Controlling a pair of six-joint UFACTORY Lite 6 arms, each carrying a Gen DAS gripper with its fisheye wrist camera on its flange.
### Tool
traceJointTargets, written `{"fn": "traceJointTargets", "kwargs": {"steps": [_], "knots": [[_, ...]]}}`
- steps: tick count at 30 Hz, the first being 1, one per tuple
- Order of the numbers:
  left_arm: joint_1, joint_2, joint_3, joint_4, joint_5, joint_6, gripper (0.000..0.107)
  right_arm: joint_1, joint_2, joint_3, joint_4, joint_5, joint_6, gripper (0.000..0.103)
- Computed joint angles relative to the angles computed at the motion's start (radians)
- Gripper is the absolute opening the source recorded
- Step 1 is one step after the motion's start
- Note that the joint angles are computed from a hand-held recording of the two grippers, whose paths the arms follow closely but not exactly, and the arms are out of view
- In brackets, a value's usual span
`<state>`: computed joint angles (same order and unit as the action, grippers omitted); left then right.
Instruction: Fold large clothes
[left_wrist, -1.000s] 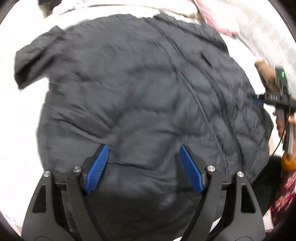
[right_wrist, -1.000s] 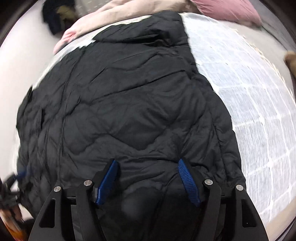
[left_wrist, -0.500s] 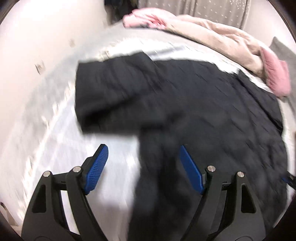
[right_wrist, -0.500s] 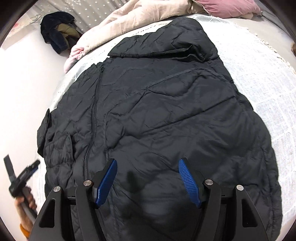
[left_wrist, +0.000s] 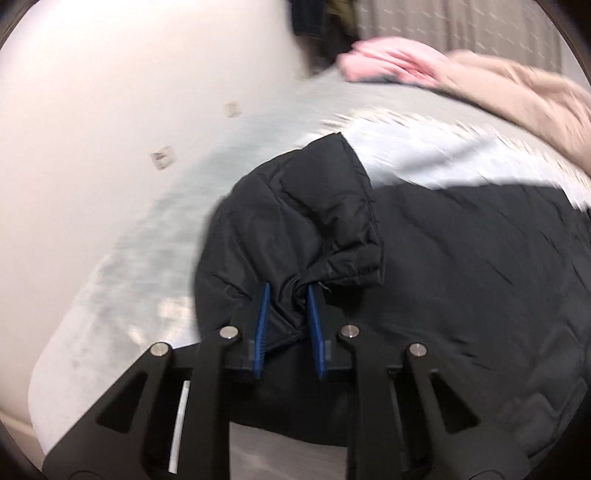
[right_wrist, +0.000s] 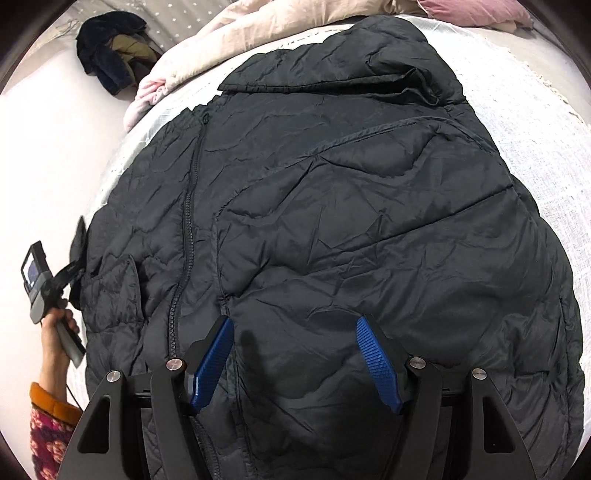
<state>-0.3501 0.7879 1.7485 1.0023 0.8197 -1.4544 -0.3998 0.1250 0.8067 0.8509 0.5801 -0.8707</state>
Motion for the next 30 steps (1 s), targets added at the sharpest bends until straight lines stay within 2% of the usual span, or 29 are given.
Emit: {"fn": "traceJointTargets", "kwargs": {"steps": [4,6,7,9,11,13,15,20,23,26,30], "knots": [[0.125,-0.129,-0.192,0.021,0.072,-0.027,0.024,0.005,-0.003,0.000,0.005,-0.004,0.003,0.070],[0.194,-0.141,-0.243,0.001,0.154,-0.013,0.024,0.017,-0.010,-0.004,0.005,-0.012,0.006,0.070],[0.229,-0.159,-0.282,-0.014,0.155,-0.012,0.024,0.028,-0.020,-0.012,0.007,-0.020,0.004,0.070],[0.332,-0.248,-0.423,-0.069,0.072,-0.009,0.025,0.053,-0.046,-0.033,0.021,-0.040,0.000,0.070],[0.380,-0.370,-0.578,-0.054,-0.054,-0.064,0.032,0.087,-0.076,-0.058,0.054,-0.057,-0.023,0.070],[0.371,-0.463,-0.677,-0.054,-0.113,-0.072,0.051,0.129,-0.098,-0.075,0.107,-0.059,-0.069,0.070],[0.333,-0.547,-0.755,-0.086,-0.172,-0.020,0.062,0.192,-0.105,-0.081,0.165,-0.058,-0.109,0.070],[0.112,-0.662,-0.814,-0.208,-0.213,0.135,0.065,0.338,-0.026,-0.033,0.296,-0.010,-0.192,0.070],[0.057,-0.734,-0.837,-0.420,-0.362,0.311,0.066,0.398,0.015,-0.005,0.373,0.008,-0.276,0.070],[-0.012,-0.745,-0.843,-0.572,-0.450,0.380,0.071,0.440,0.081,0.048,0.387,0.011,-0.283,0.070],[-0.082,-0.713,-0.858,-0.583,-0.599,0.302,0.071,0.469,0.164,0.115,0.406,0.008,-0.286,0.070]]}}
